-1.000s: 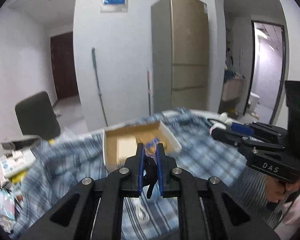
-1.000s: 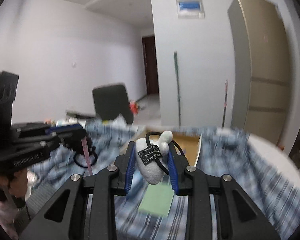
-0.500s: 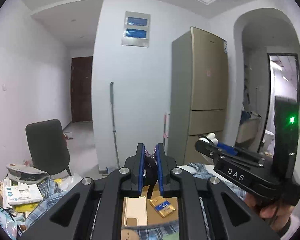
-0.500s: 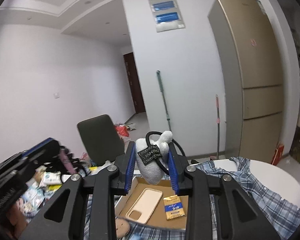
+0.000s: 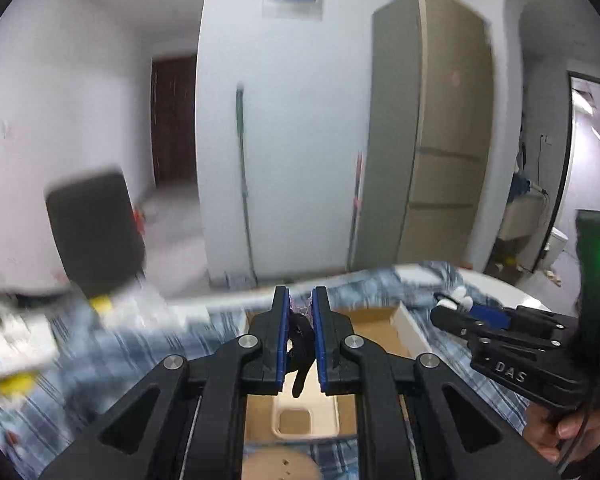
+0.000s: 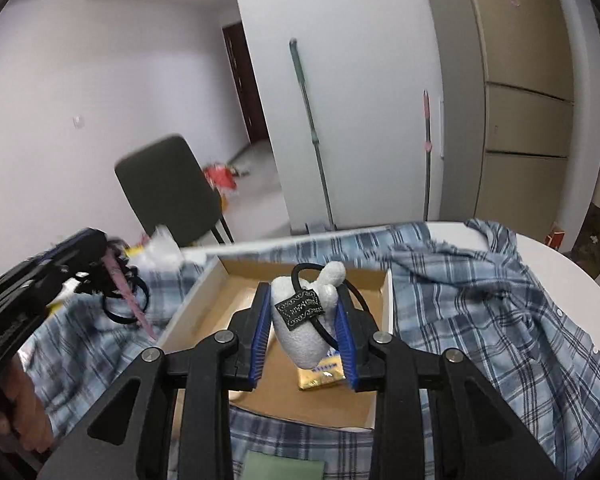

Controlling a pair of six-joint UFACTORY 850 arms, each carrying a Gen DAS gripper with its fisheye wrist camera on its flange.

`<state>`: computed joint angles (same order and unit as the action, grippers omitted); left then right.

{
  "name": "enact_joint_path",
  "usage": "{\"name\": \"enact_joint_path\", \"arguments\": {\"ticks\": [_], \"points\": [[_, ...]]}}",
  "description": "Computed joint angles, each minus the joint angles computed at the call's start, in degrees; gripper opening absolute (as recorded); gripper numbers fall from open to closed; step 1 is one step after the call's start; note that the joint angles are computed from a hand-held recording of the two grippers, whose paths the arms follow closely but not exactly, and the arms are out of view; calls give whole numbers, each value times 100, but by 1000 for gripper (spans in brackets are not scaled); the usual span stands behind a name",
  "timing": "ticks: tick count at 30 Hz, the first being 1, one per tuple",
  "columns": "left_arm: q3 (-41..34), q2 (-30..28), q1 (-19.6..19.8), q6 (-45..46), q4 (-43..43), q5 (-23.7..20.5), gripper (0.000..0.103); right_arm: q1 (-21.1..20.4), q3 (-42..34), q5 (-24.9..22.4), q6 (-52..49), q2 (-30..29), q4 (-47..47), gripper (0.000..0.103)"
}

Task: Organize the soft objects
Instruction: 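Place the plush toy into the box with the right gripper while the left gripper drops the cord in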

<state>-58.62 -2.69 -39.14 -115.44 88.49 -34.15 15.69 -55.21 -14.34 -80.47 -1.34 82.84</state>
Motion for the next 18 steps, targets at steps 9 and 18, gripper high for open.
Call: {"name": "enact_joint_path", "arguments": {"ticks": [9,18], "points": [[-121,-571,447,504,-910,913,12,-14,-333,-349,1788,-650,-1913,29],[-89,-708,558,512,-1067,1371,12,19,-519,-639,2631,-987,-2861,29]]}}
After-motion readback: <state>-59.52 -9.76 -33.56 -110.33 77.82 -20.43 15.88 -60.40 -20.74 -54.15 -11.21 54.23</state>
